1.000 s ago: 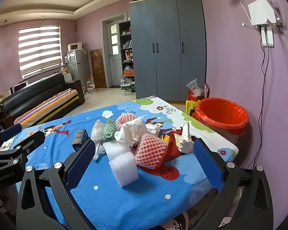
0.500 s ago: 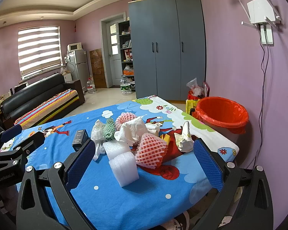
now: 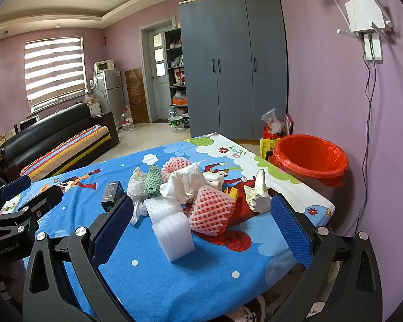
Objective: Collect trash
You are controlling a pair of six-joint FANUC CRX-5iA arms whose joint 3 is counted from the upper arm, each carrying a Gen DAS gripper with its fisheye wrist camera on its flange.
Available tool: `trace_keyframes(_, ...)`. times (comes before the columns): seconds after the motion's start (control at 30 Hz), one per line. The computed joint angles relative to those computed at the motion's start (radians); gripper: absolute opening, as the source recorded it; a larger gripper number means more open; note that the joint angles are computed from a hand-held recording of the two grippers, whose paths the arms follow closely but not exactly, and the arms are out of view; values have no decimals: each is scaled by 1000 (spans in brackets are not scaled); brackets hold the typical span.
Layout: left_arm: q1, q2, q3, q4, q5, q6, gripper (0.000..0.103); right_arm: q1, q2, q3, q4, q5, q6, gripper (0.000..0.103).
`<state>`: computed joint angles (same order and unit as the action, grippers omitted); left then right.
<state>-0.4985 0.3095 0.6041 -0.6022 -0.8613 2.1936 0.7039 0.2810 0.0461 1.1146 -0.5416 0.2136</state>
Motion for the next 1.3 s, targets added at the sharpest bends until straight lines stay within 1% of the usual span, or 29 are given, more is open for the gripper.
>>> trace_keyframes(0.87,0,-2,-5,1,0,1,98,3,-2,-7,-5,2,-7,96)
trace_keyframes(0.97,3,-9,-24,5,9,2,98,6,1,-9,0,4,-13,96)
trace_keyframes(1.2,19,-7,-46,25,13,-15,98,4,16,-1,-51,37,32,96)
trace_keyframes(1.27,22,0,-47,20,8,-12,98,5,32,13,-108,47,85,96)
trace_keyframes(1.3,27,4,-49,25,4,-16,98,11,47,28,-158,47,136,96)
